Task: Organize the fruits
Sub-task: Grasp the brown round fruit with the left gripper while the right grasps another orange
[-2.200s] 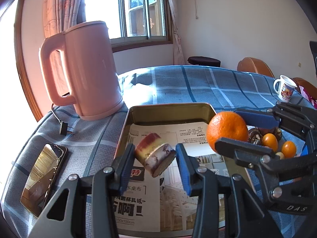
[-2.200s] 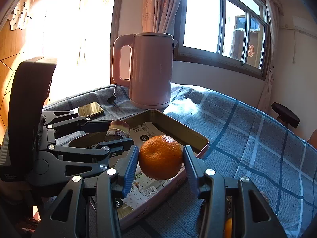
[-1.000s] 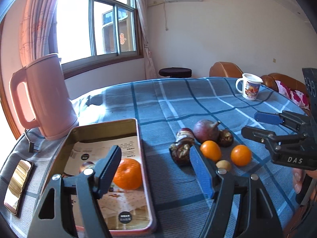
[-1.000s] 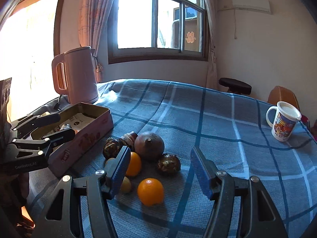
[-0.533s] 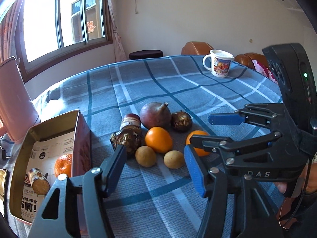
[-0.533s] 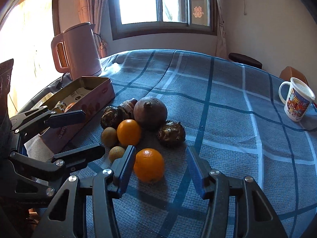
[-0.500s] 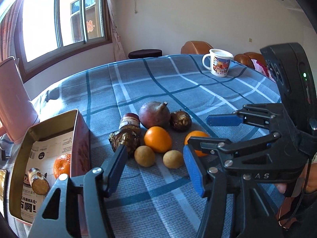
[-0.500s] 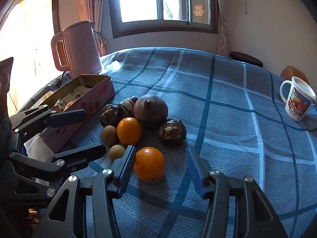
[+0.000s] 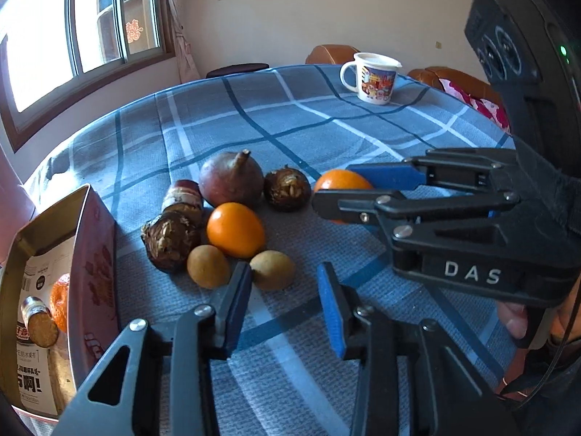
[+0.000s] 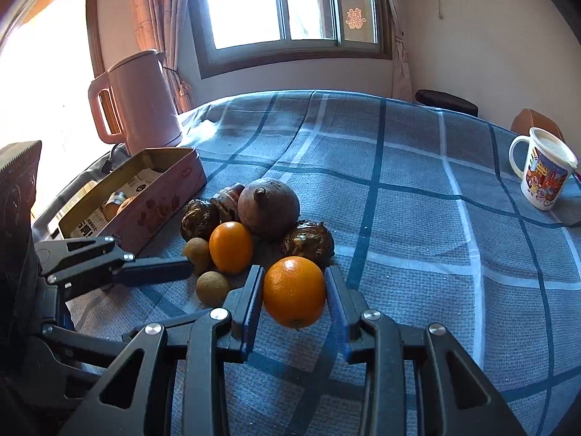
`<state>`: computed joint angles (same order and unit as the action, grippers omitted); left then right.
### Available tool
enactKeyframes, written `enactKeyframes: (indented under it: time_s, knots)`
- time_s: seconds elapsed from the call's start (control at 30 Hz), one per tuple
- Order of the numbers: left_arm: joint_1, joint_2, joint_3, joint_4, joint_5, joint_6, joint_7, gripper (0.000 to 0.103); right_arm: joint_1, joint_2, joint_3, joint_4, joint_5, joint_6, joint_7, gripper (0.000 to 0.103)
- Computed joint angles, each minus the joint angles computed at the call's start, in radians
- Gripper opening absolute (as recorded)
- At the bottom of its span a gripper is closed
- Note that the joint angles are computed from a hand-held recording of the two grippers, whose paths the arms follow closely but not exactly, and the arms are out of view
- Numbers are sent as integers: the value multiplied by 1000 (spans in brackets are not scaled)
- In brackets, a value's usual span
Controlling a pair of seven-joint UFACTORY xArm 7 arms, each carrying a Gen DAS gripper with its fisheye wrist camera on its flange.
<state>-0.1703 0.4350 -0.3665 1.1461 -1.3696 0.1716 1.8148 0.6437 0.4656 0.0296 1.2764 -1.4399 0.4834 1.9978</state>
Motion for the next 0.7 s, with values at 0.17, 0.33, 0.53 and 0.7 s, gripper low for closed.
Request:
enactKeyframes:
  time_s: [0.17,0.33,0.53,0.7]
  knots:
    - [-30,18,38,16,157,13,-197,36,-2,-1,0,-1,-5,-1,10,36]
    - [18,30,-8,26,228,24,-260,27,-3,-11,-1,-13,-27,-3,40,36]
    - [130,13,-123,18,15,10,-36,27,-6,-28,11,-31,-95,14,108,36]
    - [144,-18,-126,21,-276,26,238,27,-9,-38,32,-37,-122,55,124,36]
